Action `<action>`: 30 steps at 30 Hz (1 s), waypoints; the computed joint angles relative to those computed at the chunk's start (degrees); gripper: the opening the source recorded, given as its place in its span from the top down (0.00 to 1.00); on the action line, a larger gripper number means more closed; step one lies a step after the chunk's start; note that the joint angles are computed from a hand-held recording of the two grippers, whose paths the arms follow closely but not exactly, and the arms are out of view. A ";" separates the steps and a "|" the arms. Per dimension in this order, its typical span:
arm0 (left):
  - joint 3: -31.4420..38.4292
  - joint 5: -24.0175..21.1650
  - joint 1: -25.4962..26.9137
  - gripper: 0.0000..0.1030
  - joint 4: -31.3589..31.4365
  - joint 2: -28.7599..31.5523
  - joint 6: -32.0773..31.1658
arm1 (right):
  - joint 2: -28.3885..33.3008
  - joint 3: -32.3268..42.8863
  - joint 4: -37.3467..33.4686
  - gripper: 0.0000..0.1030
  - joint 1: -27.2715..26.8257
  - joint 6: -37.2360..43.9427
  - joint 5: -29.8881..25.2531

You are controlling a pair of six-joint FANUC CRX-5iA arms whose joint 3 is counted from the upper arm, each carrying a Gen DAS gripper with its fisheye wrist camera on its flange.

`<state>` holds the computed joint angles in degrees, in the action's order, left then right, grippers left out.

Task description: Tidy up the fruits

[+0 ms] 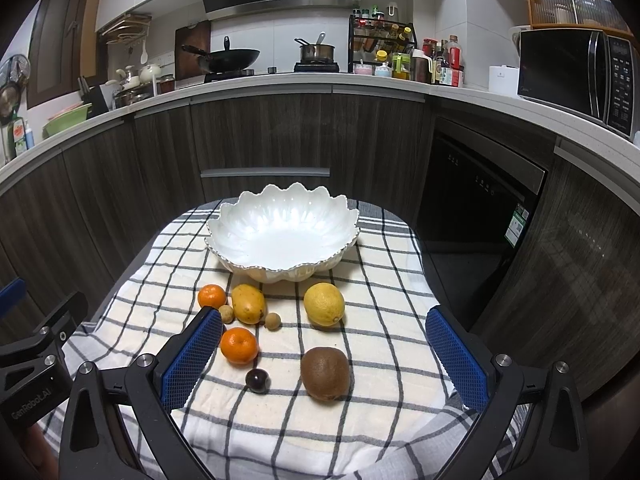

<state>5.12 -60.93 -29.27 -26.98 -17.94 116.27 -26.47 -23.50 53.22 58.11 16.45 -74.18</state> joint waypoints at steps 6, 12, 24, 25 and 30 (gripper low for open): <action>-0.75 0.54 0.36 0.00 0.39 -0.38 -0.37 | -0.09 0.11 -0.06 0.00 -0.04 0.09 -0.10; -0.65 0.43 0.29 0.00 0.28 -0.35 -0.28 | -0.01 0.04 -0.06 0.00 -0.06 0.03 0.03; -0.54 0.30 0.25 0.00 0.26 -0.29 -0.25 | -0.06 -0.12 0.02 0.00 0.01 -0.10 0.06; -0.58 0.35 0.26 0.00 0.30 -0.31 -0.27 | -0.10 -0.17 0.02 0.00 0.04 -0.15 0.04; -0.53 0.31 0.25 0.00 0.29 -0.30 -0.27 | -0.06 -0.16 0.22 0.00 -0.07 -0.20 0.15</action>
